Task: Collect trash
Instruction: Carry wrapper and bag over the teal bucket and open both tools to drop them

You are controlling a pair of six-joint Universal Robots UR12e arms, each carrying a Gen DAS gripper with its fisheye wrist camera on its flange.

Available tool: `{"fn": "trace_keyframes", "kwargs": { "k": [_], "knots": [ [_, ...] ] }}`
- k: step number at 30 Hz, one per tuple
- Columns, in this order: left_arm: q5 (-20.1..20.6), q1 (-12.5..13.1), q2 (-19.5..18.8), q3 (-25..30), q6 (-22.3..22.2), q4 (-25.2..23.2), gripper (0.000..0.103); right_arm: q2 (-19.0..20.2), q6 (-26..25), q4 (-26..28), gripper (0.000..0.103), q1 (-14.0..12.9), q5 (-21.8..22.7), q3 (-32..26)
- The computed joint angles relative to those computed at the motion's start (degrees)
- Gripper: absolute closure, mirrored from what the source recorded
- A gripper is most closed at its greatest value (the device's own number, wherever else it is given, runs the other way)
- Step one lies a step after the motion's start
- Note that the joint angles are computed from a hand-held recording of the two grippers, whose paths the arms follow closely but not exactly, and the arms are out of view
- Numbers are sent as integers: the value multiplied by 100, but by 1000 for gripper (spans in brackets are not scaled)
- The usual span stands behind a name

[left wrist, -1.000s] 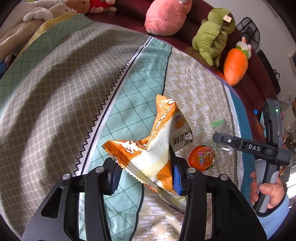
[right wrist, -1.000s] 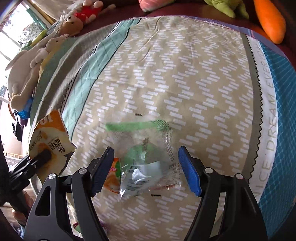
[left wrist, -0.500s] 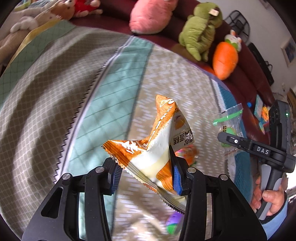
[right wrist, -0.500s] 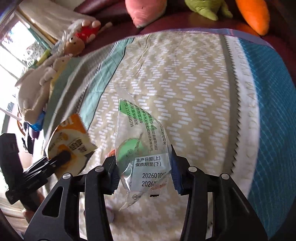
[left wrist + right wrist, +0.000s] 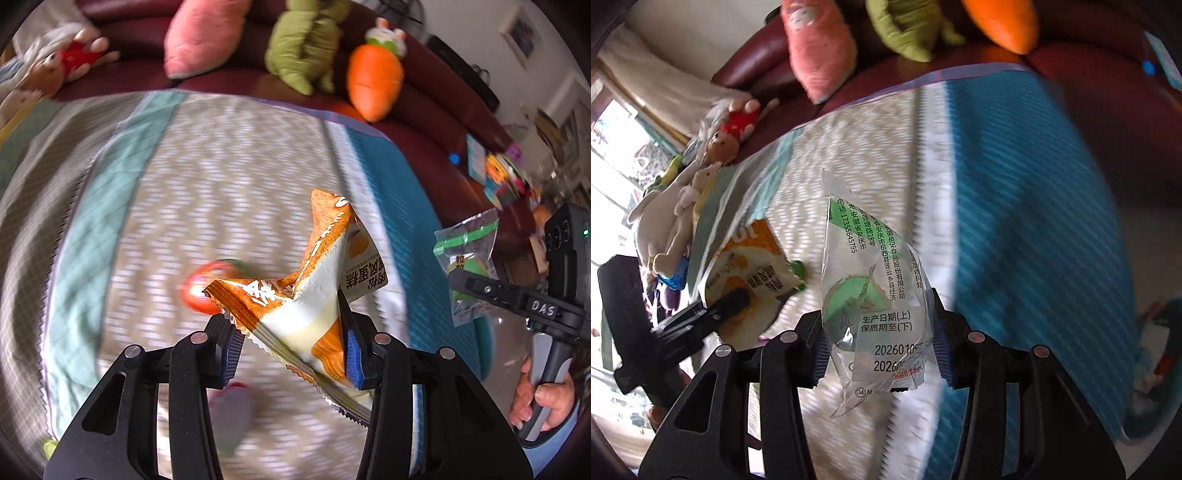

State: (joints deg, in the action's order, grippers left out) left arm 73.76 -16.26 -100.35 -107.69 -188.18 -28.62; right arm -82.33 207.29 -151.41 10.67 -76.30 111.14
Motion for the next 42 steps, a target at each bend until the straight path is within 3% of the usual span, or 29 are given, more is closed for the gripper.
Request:
{"fn": "trace_keyframes", "kwargs": {
  "k": [9,18,29,34,42],
  "knots": [
    [131,-663,-126,344,225,-114,57,-951,316,-561,59,-576,-42,1119],
    [193,-1449,-549,916,748,-590,57,-2123,891,-1104,59,-1460,-233,2403],
    [137,-2304,-1226,1709,1308,-1106,57,-3483,869,-566,59,-2723,-118,3304],
    [175,-2574,-1558,2088,1446,-1348,57,-3687,795,-473,59,-3099,57,3483],
    [147,-2740,-2014,2593,1328,-1614,57,-3543,710,-449,59,-3416,297,3562]
  ]
}}
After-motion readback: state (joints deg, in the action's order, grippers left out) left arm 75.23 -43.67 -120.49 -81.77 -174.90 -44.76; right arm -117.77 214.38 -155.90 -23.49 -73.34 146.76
